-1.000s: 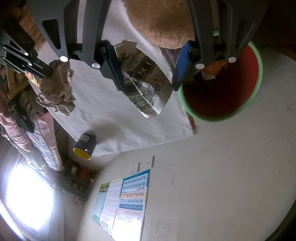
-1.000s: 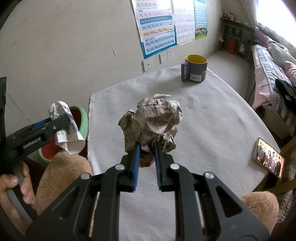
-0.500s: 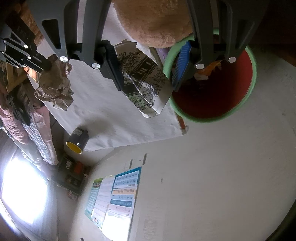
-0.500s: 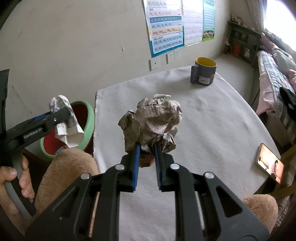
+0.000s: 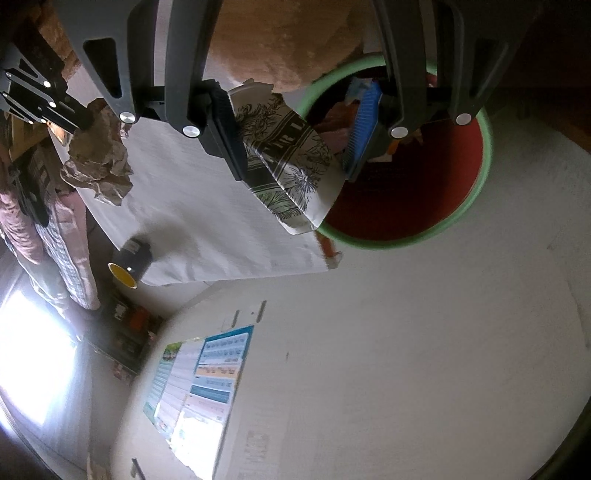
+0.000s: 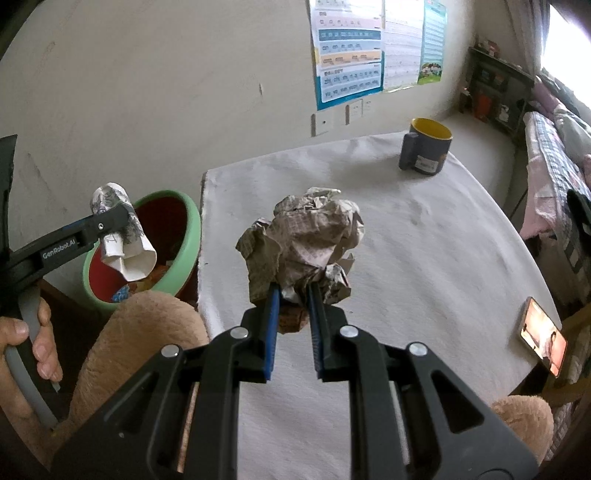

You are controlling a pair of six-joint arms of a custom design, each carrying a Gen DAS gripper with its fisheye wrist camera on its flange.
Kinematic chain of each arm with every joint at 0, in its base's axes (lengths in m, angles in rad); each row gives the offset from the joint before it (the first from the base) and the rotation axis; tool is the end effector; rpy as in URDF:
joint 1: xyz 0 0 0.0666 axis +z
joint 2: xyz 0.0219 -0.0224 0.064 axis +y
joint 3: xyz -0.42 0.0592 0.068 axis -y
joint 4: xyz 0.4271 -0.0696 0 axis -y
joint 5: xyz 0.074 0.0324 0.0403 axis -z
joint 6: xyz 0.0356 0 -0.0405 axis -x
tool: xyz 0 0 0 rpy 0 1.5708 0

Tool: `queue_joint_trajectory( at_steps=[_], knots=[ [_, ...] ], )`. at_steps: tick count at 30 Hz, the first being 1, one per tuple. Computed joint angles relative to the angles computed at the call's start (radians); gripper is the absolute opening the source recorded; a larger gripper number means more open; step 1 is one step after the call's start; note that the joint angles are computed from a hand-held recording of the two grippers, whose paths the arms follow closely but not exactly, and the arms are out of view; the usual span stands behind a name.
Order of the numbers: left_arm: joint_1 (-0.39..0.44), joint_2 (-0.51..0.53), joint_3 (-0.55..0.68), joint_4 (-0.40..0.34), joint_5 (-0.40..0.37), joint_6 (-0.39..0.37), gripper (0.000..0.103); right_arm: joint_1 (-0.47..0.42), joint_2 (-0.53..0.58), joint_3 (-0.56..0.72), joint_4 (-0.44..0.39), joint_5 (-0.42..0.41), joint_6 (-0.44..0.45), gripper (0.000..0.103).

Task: Collect trash
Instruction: 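Carry the paper ball and silver wrapper over the bucket and open both grippers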

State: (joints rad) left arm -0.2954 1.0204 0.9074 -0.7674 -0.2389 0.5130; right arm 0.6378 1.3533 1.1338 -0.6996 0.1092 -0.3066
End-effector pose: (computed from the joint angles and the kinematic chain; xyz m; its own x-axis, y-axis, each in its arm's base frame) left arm 0.3406 -0.0953 0.3921 -0.7107 -0.2822 -0.6444 -0.2412 0.9582 -0.1536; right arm 0.3888 0.2828 0.3753 -0.7716 -0.1984 -0.6044 -0.3209 0.9418 0.1005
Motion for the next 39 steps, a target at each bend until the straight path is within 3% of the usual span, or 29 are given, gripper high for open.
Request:
queue_joint_trajectory(
  at_steps=[22, 37, 39],
  knots=[
    [0.2, -0.052, -0.072, 0.008, 0.047, -0.005, 0.052, 0.109, 0.161, 0.187, -0.026, 0.008, 0.089, 0.016],
    [0.287, -0.037, -0.099, -0.001, 0.039, -0.021, 0.053, 0.164, 0.325, 0.378, -0.062, -0.098, 0.091, 0.017],
    [0.296, -0.028, -0.1, -0.008, 0.045, -0.013, 0.053, 0.168, 0.341, 0.396, -0.064, -0.116, 0.087, 0.023]
  ],
)
